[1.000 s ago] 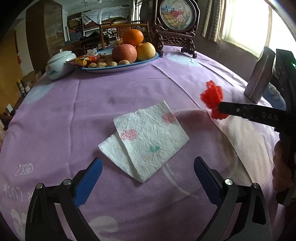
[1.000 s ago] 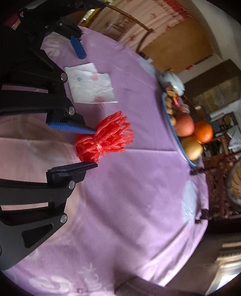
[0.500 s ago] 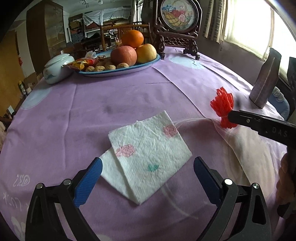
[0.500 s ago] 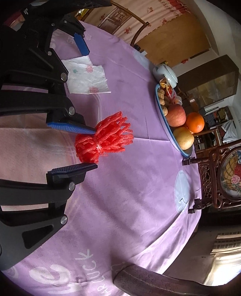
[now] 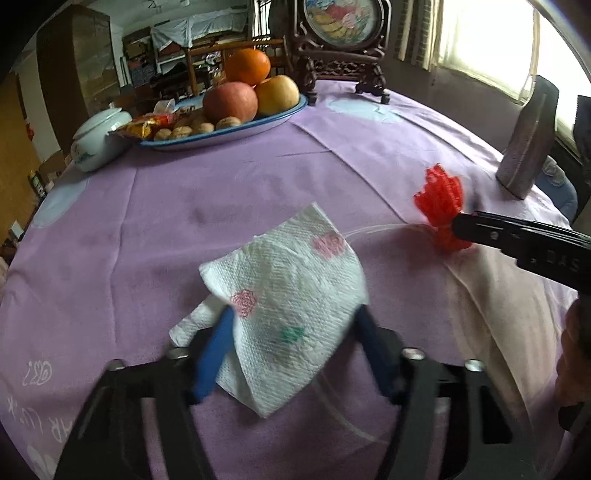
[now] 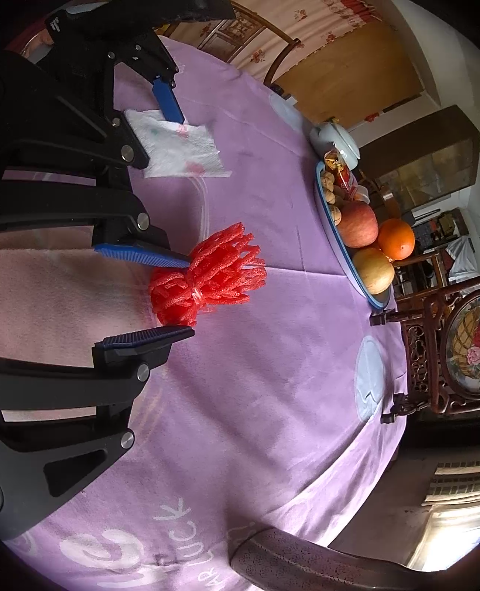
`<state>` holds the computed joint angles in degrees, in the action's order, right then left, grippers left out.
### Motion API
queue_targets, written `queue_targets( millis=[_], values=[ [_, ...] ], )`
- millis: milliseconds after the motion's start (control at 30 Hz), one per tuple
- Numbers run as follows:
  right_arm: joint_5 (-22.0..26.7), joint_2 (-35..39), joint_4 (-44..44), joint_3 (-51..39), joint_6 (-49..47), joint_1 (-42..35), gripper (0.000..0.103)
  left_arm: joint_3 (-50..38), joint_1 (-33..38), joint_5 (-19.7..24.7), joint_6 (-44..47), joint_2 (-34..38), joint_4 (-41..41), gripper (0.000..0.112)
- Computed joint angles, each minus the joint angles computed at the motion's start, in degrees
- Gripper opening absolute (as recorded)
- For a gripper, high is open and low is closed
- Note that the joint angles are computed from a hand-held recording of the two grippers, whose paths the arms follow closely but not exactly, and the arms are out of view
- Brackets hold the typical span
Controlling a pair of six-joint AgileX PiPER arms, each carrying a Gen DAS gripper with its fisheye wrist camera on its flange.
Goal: Collect trash
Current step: 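Close the left gripper on the white tissue and lift it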
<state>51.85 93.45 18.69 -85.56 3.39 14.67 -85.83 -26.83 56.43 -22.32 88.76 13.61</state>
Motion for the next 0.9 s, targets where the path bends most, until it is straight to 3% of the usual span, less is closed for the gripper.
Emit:
queue_targets(
  millis=[100,167,600,900],
  values=[
    [-0.1,-0.1,0.0,0.2,0.0,0.0,0.035,0.8,0.2,-0.9,-0.2,-0.8,-0.3,0.032],
    [-0.3,-0.1,0.2,0.3,-0.2,-0.1,0.035,1.3,0.4,-1.2,-0.9,-1.4,0.0,0.028],
    [-2.1,-2.0,-1.6,2.6,2.0,-0.8,0.035,2.5,-10.3,1.4,-12.9,-6.3,16.3,0.028],
    [-3.5,-6.5,-2.4,6.8,4.0,0.0,0.035,4.2,-15.8,4.5,-18.7,-9.7,21.5,0.028]
  ],
)
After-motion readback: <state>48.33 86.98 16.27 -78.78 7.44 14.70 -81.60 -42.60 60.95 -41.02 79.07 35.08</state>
